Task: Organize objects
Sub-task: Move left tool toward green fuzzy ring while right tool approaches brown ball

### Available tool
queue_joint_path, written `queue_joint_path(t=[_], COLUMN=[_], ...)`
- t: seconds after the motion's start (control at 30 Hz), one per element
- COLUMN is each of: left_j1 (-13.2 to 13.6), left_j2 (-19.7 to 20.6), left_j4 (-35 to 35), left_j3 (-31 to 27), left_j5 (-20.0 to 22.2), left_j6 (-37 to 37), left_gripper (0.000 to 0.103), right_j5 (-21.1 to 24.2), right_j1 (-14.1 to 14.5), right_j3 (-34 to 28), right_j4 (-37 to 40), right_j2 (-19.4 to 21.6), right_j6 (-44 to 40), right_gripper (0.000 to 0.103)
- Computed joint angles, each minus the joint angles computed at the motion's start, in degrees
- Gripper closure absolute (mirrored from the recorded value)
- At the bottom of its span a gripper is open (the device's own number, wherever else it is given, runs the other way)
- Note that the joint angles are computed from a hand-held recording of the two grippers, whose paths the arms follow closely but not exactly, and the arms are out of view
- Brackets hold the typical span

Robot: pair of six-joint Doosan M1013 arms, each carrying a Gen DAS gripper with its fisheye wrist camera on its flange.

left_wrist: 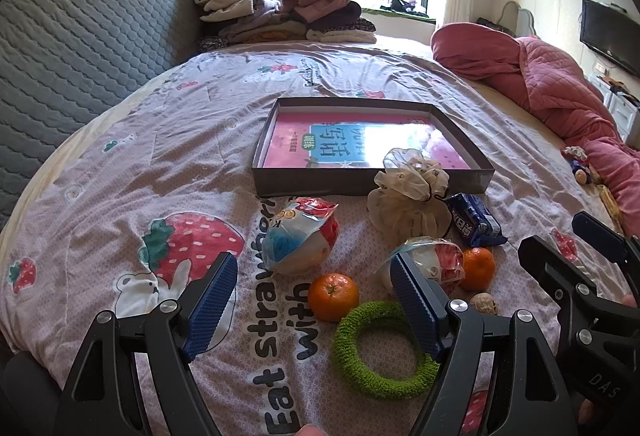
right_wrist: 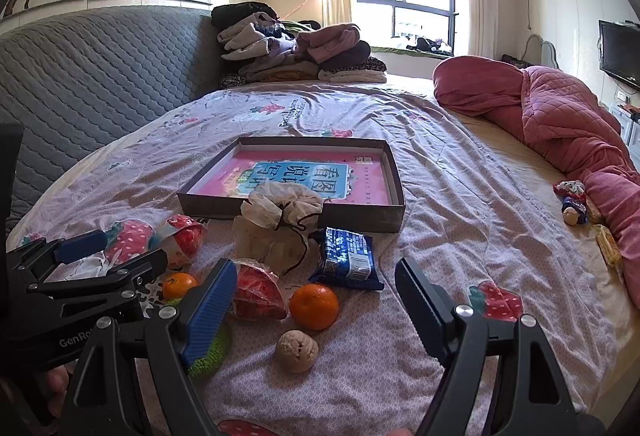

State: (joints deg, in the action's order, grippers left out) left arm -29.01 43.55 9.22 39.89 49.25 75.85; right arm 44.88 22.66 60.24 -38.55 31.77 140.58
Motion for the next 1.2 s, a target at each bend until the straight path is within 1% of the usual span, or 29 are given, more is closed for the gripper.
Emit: queue_joint_path(t=[0.2, 0.43, 0.7, 0.83, 1.03, 1.2], left_j1=[0.1, 0.0, 0.2, 0.3, 0.5, 0.5], left_j2=[0.0, 0.7, 0.8, 1.0, 0.3, 0.5], left_j4=[-0.1, -0.5, -1.2, -1.9, -4.1, -4.9], left_j3=[-0.1, -1.3, -1.6, -1.8, -0.2, -0.1], left_j5=[0.3, 2.2, 3.2, 4.4, 5.1, 6.7], left_j6=[0.1, 0.6, 1.0, 1.7, 3.7, 4.4], left_gripper=[0.023, 0.023, 0.023, 0.023, 0.023, 0.023], right_j5=[0.0, 0.4, 0.5, -0.2, -0.3, 0.0], right_j1=[0.0, 0.0, -0.1, -0.2, -0.4, -0.5], right_j3=[0.0, -0.4, -0.4, 0.0, 0.5, 1.1], right_j4=[0.3, 1.2, 1.7, 2.5, 4.4, 5.7], right_j2=[-0.1, 0.2, 0.3, 0.1, -0.1, -0.2], right_j6=[-0.4, -1.4, -2.3, -3.0, -4.4, -5.3], right_gripper=[0.022, 0.022, 0.022, 0.022, 0.022, 0.022])
